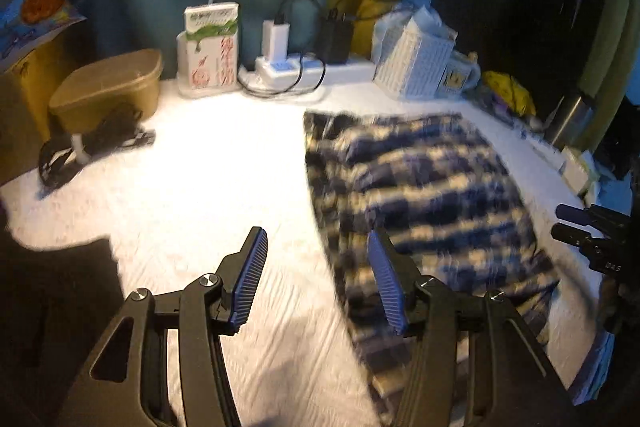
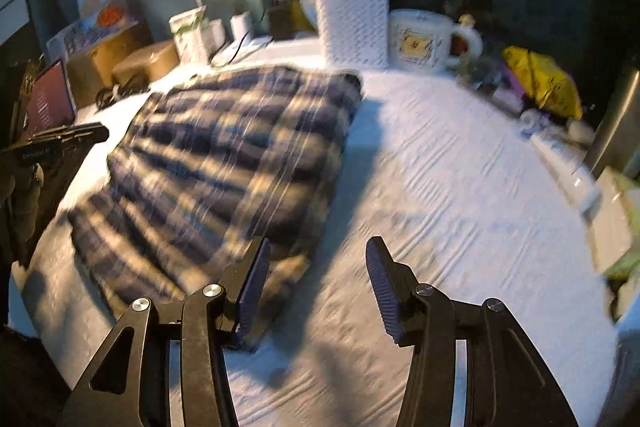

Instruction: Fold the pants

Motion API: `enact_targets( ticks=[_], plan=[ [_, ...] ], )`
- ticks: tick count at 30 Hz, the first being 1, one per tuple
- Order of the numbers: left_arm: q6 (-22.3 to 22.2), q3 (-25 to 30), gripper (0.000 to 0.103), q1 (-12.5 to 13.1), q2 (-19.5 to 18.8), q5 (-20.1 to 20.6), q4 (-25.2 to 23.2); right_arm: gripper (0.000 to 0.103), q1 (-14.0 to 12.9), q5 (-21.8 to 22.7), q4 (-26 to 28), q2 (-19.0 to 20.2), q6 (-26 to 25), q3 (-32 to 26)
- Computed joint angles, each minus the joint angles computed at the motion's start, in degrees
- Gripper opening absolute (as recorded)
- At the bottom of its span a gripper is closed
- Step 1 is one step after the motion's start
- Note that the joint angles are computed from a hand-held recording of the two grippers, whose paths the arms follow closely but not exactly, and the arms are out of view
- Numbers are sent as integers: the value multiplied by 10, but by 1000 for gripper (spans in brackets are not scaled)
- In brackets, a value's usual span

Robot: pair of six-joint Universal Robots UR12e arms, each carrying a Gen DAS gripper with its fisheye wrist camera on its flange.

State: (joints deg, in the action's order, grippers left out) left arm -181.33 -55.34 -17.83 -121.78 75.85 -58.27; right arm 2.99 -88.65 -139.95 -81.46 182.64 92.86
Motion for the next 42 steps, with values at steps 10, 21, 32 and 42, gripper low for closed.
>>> enact_targets(
  ticks=[10,21,32,42],
  plan=[
    [35,99,62,-12,-68,2,-35,52,-9,-4,-32,42,2,-49],
    [59,201,62,-7,-136,-22,-115,53,-20,21,-5,101,-18,-119],
    [52,231,63,-2,-164,-71,-139,61,-26,69,20,140,8,-155],
    [76,236,63,-6,-169,-66,-131,64,-34,103,23,152,23,-166]
  ],
)
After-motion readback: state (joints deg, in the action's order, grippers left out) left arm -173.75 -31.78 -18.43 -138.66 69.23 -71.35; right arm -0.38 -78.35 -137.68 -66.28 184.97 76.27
